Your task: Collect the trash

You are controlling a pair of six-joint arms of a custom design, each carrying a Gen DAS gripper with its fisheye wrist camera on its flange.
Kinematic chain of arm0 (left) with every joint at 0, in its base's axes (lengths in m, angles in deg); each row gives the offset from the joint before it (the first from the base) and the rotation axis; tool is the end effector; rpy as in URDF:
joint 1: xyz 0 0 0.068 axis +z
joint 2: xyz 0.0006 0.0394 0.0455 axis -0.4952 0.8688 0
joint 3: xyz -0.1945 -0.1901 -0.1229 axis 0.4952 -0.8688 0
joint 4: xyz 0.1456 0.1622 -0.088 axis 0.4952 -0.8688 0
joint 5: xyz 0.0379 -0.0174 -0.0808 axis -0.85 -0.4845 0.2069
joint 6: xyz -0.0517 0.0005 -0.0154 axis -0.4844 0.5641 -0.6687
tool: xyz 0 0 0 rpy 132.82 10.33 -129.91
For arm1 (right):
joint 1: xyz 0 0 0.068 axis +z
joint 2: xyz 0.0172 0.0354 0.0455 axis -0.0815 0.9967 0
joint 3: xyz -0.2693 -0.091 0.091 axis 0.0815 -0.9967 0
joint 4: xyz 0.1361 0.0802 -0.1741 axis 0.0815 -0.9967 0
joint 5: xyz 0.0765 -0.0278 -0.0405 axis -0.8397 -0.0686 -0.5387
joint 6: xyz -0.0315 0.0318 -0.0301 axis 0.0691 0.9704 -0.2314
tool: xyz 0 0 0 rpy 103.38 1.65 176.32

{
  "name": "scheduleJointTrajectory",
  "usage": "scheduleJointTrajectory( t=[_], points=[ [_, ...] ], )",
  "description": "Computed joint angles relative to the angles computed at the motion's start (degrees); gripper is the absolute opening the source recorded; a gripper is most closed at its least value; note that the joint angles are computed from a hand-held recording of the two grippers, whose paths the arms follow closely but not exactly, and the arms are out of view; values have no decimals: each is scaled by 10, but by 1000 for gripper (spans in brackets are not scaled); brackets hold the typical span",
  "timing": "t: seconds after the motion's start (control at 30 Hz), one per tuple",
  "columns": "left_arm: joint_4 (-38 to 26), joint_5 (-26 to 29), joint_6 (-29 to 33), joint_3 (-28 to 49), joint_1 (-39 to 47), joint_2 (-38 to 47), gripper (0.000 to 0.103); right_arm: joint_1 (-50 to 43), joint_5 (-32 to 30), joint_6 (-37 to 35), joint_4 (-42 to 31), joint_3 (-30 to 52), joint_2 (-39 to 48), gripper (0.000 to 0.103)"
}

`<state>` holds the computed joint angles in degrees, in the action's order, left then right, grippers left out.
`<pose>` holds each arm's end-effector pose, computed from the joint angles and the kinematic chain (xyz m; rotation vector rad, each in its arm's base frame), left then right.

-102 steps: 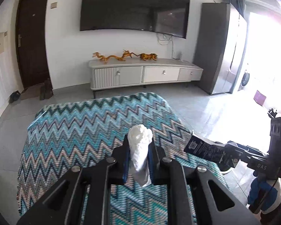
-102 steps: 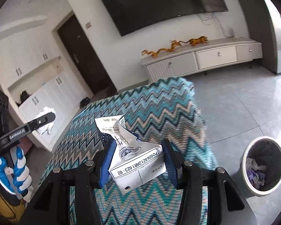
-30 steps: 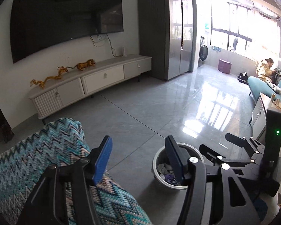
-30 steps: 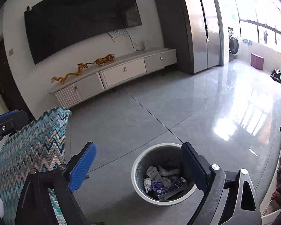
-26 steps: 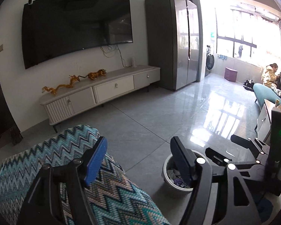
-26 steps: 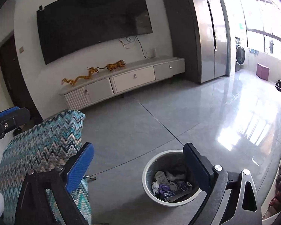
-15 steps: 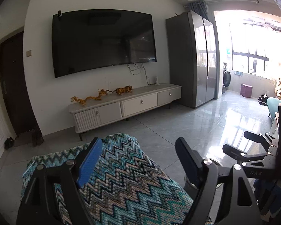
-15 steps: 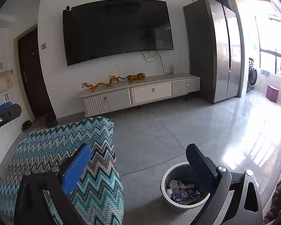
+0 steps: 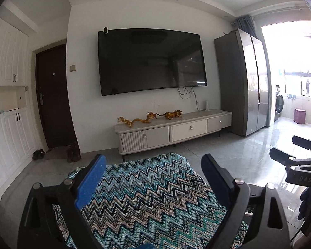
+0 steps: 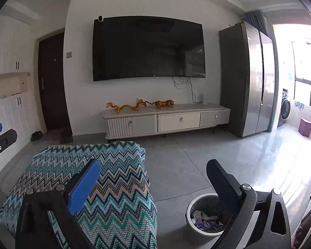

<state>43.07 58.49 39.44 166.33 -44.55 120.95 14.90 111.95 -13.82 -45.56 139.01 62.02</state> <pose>0.3498 -0.1002 0.4623 0.5190 1.7325 -0.2517 0.2565 0.0679 0.4544 0.3809 1.8928 -0.2321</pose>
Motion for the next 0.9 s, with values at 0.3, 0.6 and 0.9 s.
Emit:
scheduleJointTrajectory(
  t=[0.3, 0.6, 0.9],
  points=[
    [60, -70, -11, -95, -17, -61, 103, 66, 77, -6, 19, -32, -41, 103],
    [52, -101, -14, -124, -39, -77, 103, 98, 122, 40, -5, -60, -67, 103],
    [69, -100, -12, -155, -53, -93, 103, 130, 201, 86, -38, -75, -75, 103]
  ],
)
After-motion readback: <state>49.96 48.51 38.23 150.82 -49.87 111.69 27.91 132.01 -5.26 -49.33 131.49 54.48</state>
